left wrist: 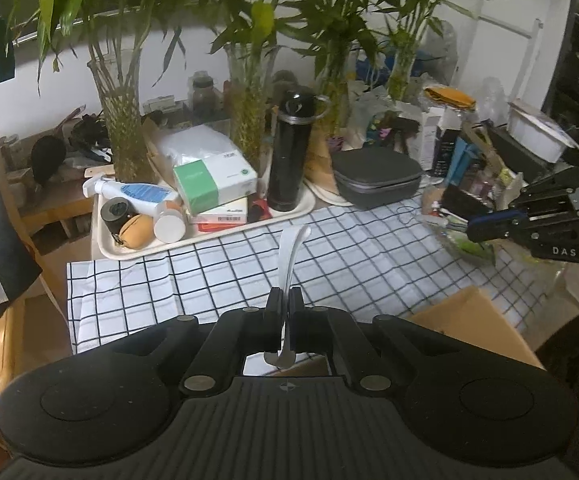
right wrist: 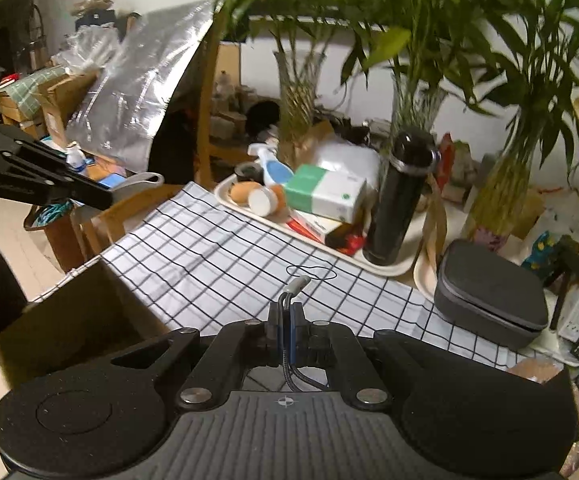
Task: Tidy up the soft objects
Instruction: 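Carry the cable with both grippers over the box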
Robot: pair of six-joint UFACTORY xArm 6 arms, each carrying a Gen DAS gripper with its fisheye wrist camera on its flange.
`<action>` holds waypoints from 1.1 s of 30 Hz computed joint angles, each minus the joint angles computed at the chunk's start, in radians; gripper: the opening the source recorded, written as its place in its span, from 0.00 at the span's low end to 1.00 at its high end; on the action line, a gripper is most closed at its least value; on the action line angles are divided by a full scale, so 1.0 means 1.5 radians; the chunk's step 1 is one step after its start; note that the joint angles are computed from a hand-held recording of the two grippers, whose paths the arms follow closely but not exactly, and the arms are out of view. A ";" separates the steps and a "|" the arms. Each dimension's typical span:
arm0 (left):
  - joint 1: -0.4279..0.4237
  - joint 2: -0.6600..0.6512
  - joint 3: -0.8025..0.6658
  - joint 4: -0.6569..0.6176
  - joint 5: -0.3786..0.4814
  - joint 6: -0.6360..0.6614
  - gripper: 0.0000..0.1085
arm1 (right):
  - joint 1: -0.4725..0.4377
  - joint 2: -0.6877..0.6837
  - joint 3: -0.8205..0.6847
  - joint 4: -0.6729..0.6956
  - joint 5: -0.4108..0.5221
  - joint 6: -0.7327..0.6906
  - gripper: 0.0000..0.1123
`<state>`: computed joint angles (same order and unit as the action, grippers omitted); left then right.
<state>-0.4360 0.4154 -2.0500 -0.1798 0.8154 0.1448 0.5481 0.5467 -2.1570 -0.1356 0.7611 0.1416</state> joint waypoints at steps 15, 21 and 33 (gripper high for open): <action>-0.031 -0.109 0.145 -0.019 0.002 -0.024 0.05 | 0.063 -0.142 0.180 -0.111 -0.051 0.128 0.05; -0.025 -0.150 0.213 -0.076 -0.011 -0.008 0.30 | 0.077 -0.180 0.237 -0.130 -0.068 0.170 0.05; -0.023 -0.255 0.363 -0.015 -0.106 -0.045 0.41 | 0.097 -0.228 0.317 -0.105 -0.097 0.217 0.05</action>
<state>-0.4706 0.0324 -1.5053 -0.2016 0.6571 0.0768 0.6941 0.2050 -1.6813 -0.2929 0.6161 0.4665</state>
